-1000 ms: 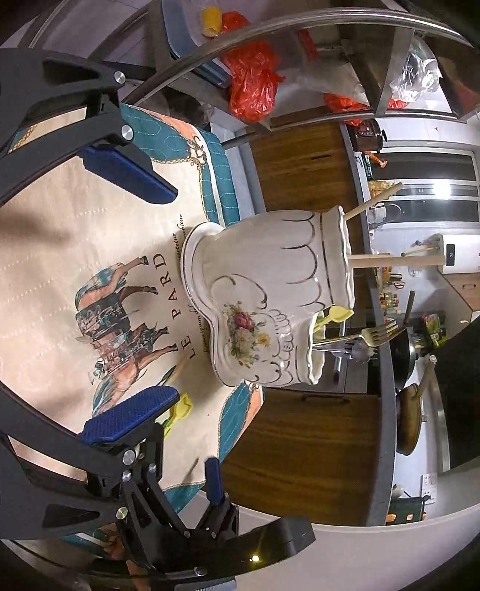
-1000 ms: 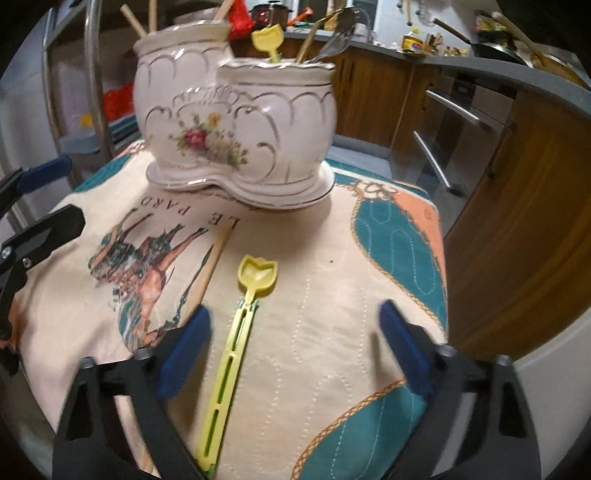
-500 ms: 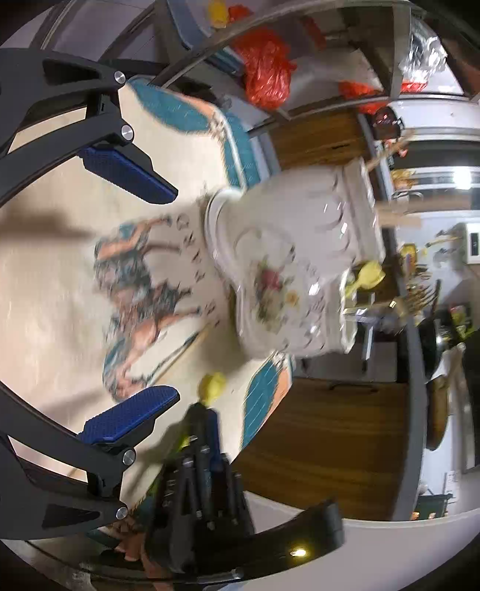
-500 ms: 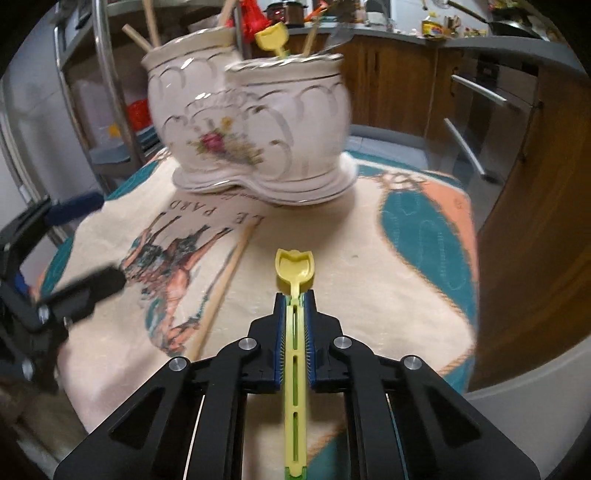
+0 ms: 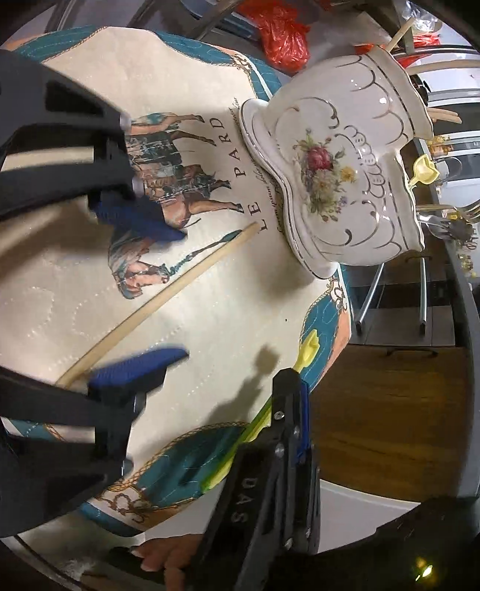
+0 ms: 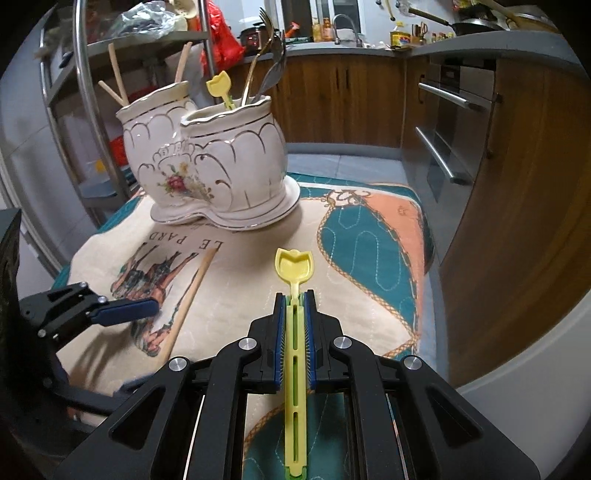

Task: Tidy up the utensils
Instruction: 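Grasp the last chopstick with the left tool while the right grasps the yellow utensil, then drop chopstick into taller pot with left tool while right drops yellow utensil into shorter pot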

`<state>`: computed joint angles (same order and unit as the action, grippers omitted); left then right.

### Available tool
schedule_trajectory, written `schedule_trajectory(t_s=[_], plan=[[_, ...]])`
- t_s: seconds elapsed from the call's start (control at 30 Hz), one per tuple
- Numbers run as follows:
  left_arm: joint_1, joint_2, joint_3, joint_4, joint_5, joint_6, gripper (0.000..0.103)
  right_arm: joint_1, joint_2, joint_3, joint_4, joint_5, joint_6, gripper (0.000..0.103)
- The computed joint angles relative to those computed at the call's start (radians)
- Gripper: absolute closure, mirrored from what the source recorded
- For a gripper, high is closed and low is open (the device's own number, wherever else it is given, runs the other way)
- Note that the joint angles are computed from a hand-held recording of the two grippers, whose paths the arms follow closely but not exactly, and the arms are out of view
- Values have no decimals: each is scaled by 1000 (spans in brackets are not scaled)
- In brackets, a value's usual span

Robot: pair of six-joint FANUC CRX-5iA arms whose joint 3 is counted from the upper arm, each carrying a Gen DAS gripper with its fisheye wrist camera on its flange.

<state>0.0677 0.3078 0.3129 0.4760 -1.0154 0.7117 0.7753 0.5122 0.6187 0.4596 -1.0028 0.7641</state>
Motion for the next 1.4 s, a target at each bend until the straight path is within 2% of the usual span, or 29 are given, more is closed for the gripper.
schedule_trajectory(t_s=[0.07,0.17,0.37,0.53,0.7,0.8,0.9,1.07,1.17,1.23,1.3,1.33,1.4], plan=[[4,15,25,5,-33,-2,79,4,-3,-5,0,6,3,92],[15,37,63,5,-79,-7,90,6,-10,-15,-5,18,12,92],[45,74,138,-14,-152,-45,94,13,-3,4,-33,8,59,92],[79,105,217,-68,-232,-127,96,14,19,66,-138,-20,168,92],[121,129,275,-78,-307,-189,96,26,72,169,-219,-97,298,92],[130,125,262,-69,-286,-168,96,36,98,207,-220,-130,329,91],[125,120,241,-51,-254,-144,90,35,95,210,-221,-137,324,72],[118,100,183,-14,-171,-109,79,40,97,204,-203,-134,317,72],[117,93,142,17,-111,-99,71,41,95,191,-194,-116,312,81],[115,91,122,40,-84,-99,71,41,97,192,-198,-110,310,89],[112,86,109,51,-75,-119,80,43,102,198,-199,-110,314,92],[110,94,115,62,-89,-135,90,45,105,201,-192,-111,313,92],[100,87,103,52,-62,-173,94,51,111,204,-169,-112,309,92]])
